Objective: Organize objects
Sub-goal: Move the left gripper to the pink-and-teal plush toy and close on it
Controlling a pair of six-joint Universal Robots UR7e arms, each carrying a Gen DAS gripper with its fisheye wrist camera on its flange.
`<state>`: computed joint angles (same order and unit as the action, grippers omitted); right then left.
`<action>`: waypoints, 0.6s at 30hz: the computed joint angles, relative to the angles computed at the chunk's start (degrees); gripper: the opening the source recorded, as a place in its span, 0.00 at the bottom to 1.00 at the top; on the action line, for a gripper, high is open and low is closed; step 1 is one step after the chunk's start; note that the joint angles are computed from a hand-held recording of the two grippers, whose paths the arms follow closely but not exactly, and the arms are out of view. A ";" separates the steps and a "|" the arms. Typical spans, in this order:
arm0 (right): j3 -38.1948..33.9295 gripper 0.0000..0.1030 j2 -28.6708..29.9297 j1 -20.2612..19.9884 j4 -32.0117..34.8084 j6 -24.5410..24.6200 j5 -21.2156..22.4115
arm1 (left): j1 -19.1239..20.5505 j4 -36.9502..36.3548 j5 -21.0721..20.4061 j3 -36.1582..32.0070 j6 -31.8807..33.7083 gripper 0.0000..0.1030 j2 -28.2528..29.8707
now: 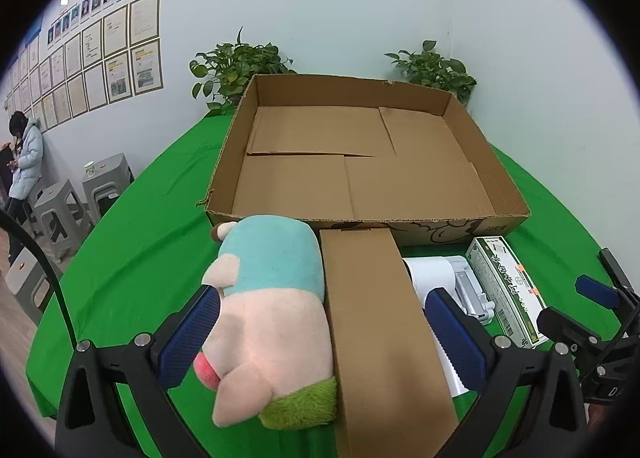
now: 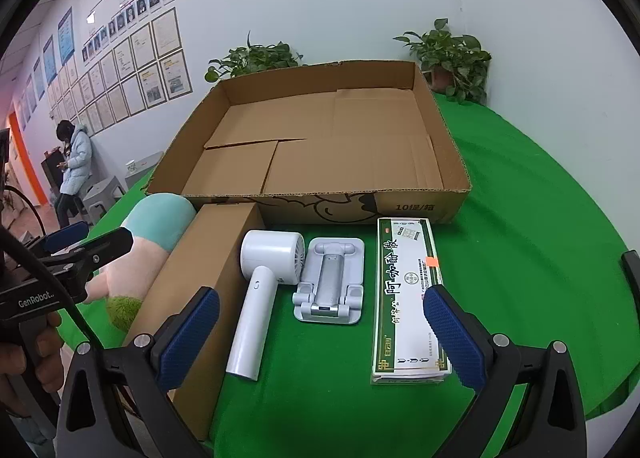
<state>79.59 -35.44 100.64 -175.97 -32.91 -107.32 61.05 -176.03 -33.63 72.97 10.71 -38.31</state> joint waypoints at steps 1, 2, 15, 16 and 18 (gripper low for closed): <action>-0.02 1.00 -0.26 -0.23 0.93 0.35 0.68 | -0.15 0.02 0.54 -0.26 -0.16 0.99 0.37; -0.04 1.00 -0.34 -0.50 1.53 0.32 1.56 | -0.43 1.57 1.60 -2.93 -0.84 0.99 2.28; -4.63 1.00 0.66 -1.39 11.58 -3.76 4.05 | -1.45 6.02 8.79 -3.56 -8.56 0.99 2.73; -5.07 1.00 0.79 -1.42 12.30 -3.85 4.26 | -1.42 6.22 8.90 -3.54 -9.22 0.99 2.62; -5.64 1.00 0.80 -1.39 13.68 -3.38 4.98 | -1.30 6.57 8.92 -3.63 -9.97 0.99 2.45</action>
